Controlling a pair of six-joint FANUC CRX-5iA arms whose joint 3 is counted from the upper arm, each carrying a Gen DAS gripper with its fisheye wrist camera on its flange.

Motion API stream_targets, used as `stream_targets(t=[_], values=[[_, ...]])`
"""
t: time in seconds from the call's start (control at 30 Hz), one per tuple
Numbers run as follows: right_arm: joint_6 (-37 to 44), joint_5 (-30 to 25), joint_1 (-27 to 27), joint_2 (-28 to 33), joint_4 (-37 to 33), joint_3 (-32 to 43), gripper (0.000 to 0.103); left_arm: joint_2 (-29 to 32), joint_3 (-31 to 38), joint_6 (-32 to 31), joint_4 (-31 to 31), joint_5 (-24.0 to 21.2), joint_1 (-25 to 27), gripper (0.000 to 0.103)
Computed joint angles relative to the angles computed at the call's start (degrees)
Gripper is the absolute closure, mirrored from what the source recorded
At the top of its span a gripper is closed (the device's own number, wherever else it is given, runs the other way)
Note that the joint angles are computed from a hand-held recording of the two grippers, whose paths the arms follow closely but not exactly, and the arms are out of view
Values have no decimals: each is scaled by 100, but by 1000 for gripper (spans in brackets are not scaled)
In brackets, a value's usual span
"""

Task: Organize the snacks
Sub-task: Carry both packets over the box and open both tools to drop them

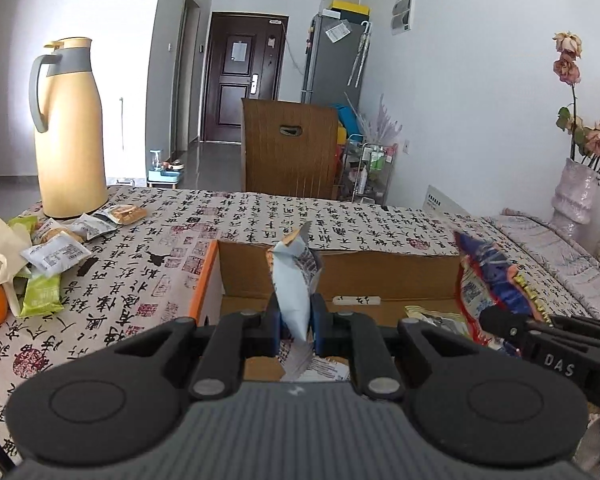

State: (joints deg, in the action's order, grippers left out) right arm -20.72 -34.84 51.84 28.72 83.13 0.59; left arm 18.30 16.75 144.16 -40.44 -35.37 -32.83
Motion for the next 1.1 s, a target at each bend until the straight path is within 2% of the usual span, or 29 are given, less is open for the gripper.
stream_targets(t=[0.1, 0.13, 0.17, 0.2, 0.23, 0.27, 0.33, 0.67, 0.9, 1.1], values=[[69, -113, 53, -10, -85, -13, 81, -36, -28, 208, -211, -6, -71, 85], [-1, -104, 50, -36, -25, -51, 71, -48, -27, 305, -306, -28, -99, 77], [-128, -106, 36, -68, 84, -106, 51, -73, -46, 445, -430, -34, -132, 59], [-293, -161, 26, -95, 239, -166, 38, -82, -29, 646, -623, -109, -199, 47], [-448, -242, 25, -124, 393, -222, 16, -78, 14, 848, -821, -231, -272, 22], [-669, -324, 13, -159, 606, -298, 6, -89, 25, 1156, -1118, -340, -368, 6], [-953, -259, -50, -247, 837, -418, 2, -132, 10, 1473, -1402, -400, -454, 0], [-1075, -255, -83, -299, 925, -448, 0, -86, 137, 1477, -1302, -589, -449, 0], [-1199, -421, -21, -498, 1106, -544, 0, -141, 286, 1572, -1429, -1055, -616, 0], [-1187, -590, 140, -685, 1133, -711, 0, -388, 112, 1594, -1610, -1232, -815, 0]])
